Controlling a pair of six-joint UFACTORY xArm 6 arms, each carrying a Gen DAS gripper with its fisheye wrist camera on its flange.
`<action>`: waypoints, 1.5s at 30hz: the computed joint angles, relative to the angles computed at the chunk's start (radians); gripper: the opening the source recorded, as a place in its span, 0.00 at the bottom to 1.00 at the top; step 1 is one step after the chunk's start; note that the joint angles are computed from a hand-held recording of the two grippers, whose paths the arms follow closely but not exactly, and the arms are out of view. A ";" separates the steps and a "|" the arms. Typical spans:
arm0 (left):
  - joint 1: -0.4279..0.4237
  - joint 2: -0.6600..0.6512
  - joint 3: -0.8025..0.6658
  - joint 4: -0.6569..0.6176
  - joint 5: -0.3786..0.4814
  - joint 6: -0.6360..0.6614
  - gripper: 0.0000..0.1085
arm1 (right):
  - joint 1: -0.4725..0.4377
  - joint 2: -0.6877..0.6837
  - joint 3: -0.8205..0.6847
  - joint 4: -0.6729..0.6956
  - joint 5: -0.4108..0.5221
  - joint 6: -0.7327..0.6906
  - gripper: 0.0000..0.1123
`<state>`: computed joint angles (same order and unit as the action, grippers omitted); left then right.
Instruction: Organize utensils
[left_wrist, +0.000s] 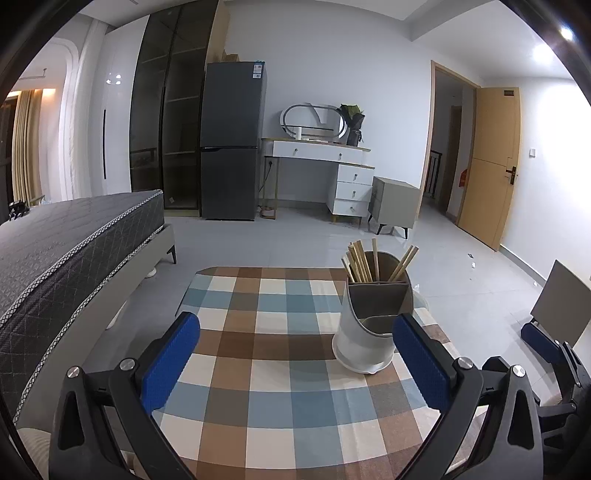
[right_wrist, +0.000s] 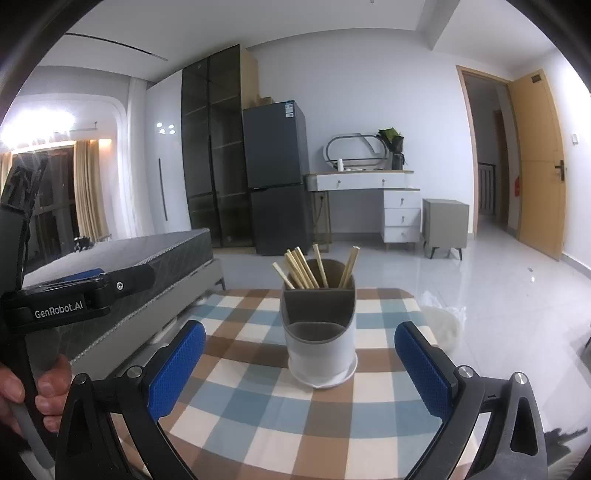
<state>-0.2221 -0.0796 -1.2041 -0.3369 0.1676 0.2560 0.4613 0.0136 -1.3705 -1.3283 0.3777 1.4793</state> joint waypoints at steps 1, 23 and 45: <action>0.000 -0.001 0.000 -0.005 0.001 0.005 0.93 | 0.001 0.000 0.000 0.001 0.001 -0.001 0.92; 0.004 -0.001 0.001 0.006 0.004 -0.010 0.93 | 0.001 0.010 -0.005 0.030 0.008 -0.027 0.92; 0.007 -0.004 -0.001 -0.005 0.018 -0.008 0.93 | 0.006 0.007 -0.002 0.066 0.029 -0.062 0.92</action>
